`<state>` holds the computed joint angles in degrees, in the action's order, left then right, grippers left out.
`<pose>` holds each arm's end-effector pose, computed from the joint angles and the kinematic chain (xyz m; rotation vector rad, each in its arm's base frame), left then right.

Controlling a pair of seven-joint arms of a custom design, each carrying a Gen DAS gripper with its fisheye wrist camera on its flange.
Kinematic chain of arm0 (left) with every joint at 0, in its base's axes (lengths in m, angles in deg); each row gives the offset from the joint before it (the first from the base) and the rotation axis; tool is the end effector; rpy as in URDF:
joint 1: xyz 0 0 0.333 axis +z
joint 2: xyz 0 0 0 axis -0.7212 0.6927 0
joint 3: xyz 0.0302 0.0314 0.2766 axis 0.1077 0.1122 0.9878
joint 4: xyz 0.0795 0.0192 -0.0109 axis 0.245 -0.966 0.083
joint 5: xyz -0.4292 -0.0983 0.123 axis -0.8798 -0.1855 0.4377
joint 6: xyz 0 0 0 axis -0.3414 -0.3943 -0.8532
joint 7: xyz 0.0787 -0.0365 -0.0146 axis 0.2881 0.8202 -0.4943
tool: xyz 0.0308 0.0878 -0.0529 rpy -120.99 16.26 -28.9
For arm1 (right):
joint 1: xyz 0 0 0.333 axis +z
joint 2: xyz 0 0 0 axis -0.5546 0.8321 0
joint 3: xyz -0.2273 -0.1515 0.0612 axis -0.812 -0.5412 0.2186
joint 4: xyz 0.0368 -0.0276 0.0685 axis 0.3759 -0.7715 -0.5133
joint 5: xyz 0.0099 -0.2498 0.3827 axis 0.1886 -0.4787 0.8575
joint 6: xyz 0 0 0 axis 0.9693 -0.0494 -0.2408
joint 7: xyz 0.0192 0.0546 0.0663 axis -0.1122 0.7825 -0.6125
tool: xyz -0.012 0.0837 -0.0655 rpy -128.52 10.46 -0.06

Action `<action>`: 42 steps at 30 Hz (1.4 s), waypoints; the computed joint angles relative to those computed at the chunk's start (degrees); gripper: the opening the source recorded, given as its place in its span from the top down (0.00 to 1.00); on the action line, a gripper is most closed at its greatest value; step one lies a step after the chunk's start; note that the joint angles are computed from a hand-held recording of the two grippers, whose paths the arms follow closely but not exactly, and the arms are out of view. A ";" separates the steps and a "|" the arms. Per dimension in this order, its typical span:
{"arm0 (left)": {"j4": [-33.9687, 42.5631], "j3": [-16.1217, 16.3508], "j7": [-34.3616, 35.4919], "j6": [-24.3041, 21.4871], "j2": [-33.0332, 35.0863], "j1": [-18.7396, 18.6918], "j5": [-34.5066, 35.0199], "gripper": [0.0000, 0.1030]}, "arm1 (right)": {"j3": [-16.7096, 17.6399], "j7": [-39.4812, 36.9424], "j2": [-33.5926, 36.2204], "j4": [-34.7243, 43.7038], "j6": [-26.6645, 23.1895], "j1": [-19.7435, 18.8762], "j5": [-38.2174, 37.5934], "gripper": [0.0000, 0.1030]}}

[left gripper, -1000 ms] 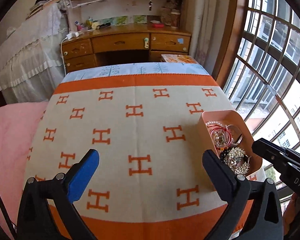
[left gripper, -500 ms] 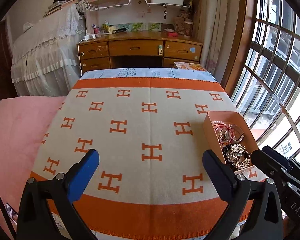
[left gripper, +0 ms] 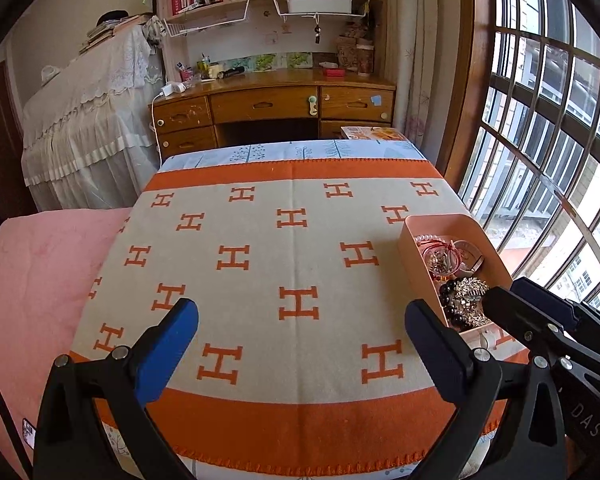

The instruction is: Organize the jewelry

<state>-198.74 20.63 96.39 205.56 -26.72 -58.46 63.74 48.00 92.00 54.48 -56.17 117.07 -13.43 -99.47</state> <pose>0.5334 -0.2360 0.5343 -1.3032 2.2320 -0.9042 0.4431 0.3388 0.5280 -1.2542 1.9913 -0.6663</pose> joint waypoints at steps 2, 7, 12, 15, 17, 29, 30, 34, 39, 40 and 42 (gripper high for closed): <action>-0.06 -0.06 -0.18 0.10 -0.02 0.05 0.11 0.01 | -0.03 -0.03 -0.01 -0.03 0.06 0.01 -0.06 0.61; -0.54 -0.21 -0.71 0.97 -0.37 0.15 0.65 0.01 | 0.07 0.24 -0.18 -0.22 0.35 -0.04 -0.28 0.61; -0.97 -0.03 -0.56 1.39 -0.71 0.09 0.49 0.01 | 0.41 0.97 -0.40 -0.27 0.26 -0.09 -0.81 0.61; -0.94 0.07 -0.38 1.26 -0.70 0.00 0.31 0.01 | 0.34 1.01 -0.49 -0.39 0.34 -0.06 -0.88 0.62; -1.05 0.12 -0.31 1.20 -0.83 -0.04 0.15 0.01 | 0.26 0.91 -0.54 -0.48 0.46 -0.01 -0.78 0.62; -1.27 0.13 -0.30 1.04 -1.14 0.03 0.07 0.01 | 0.32 1.09 -0.69 -0.77 0.74 -0.12 -0.86 0.61; -1.25 0.15 -0.23 1.05 -1.11 0.03 0.07 0.01 | 0.32 1.09 -0.69 -0.77 0.74 -0.12 -0.85 0.61; -1.38 0.17 -0.19 0.95 -1.31 0.04 -0.02 0.01 | 0.35 1.09 -0.77 -0.88 0.77 -0.15 -0.86 0.62; -1.34 0.17 -0.12 0.98 -1.24 0.08 -0.05 0.01 | 0.47 1.42 -0.58 -0.73 0.79 -0.15 -1.09 0.62; -1.34 0.16 -0.12 0.98 -1.24 0.08 -0.05 0.01 | 0.47 1.43 -0.56 -0.70 0.74 -0.13 -1.06 0.62; -1.38 0.18 -0.11 0.91 -1.32 0.08 -0.07 0.01 | 0.40 1.41 -0.68 -0.85 0.83 -0.13 -1.08 0.62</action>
